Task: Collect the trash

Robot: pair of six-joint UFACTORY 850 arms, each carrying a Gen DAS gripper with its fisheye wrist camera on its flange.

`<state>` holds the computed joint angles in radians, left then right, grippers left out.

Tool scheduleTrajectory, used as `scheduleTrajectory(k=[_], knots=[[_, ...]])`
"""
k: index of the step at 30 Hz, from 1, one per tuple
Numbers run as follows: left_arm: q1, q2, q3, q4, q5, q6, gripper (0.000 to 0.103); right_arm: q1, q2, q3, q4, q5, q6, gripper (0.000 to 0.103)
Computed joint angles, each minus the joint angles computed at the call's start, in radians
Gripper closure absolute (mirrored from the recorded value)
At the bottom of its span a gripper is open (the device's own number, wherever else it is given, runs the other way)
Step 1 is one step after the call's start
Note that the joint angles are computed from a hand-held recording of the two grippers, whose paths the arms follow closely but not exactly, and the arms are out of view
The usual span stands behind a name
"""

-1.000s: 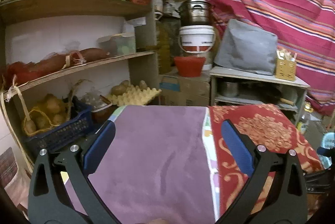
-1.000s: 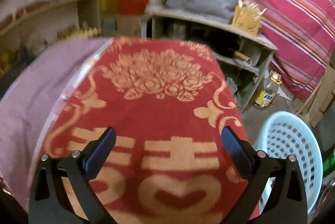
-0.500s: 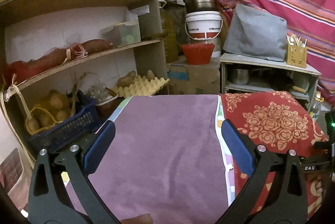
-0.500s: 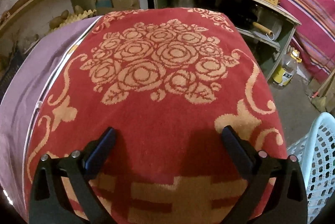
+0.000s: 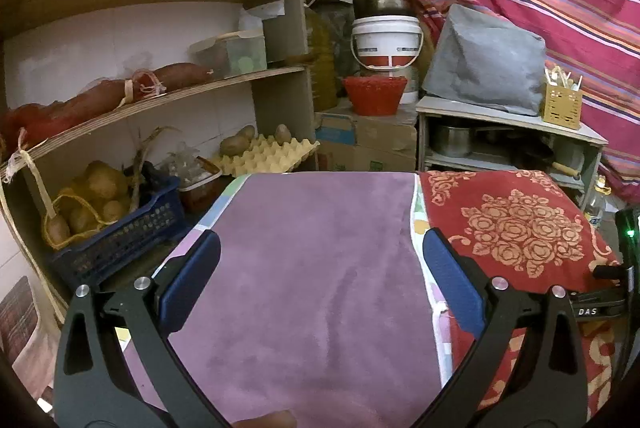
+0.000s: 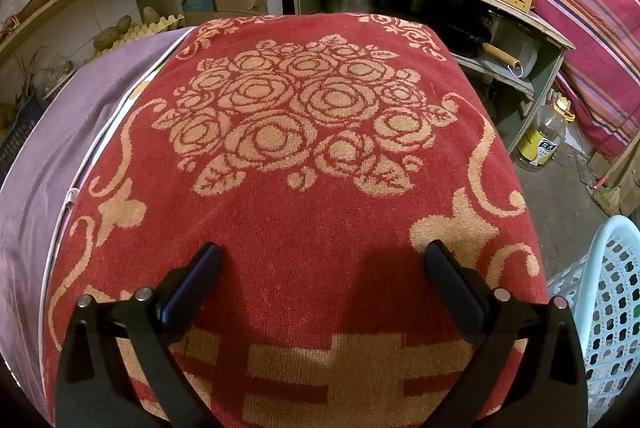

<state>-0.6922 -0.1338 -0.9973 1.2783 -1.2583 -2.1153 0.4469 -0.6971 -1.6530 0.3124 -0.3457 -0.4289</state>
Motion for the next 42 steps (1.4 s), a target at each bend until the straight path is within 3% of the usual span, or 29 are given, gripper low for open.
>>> scheduleTrajectory(k=[13,23,31,36,42], knots=[[0.031,0.023,0.020,-0.036,-0.008,-0.039,0.005,0.000,-0.001,0.000,0.002,0.000,-0.001,0.003],[0.022,0.031,0.032,-0.050,-0.130,0.007,0.005,0.000,-0.001,-0.001,0.004,-0.001,-0.004,0.003],[0.069,0.075,0.063,-0.124,-0.195,0.012,0.005,-0.001,0.000,0.001,0.007,0.001,-0.007,0.003],[0.098,0.148,0.114,-0.188,-0.184,-0.077,0.005,-0.002,0.000,0.003,0.009,0.001,-0.011,0.003],[0.120,0.158,0.122,-0.217,-0.142,-0.075,0.005,-0.002,-0.001,0.002,0.010,0.001,-0.011,0.003]])
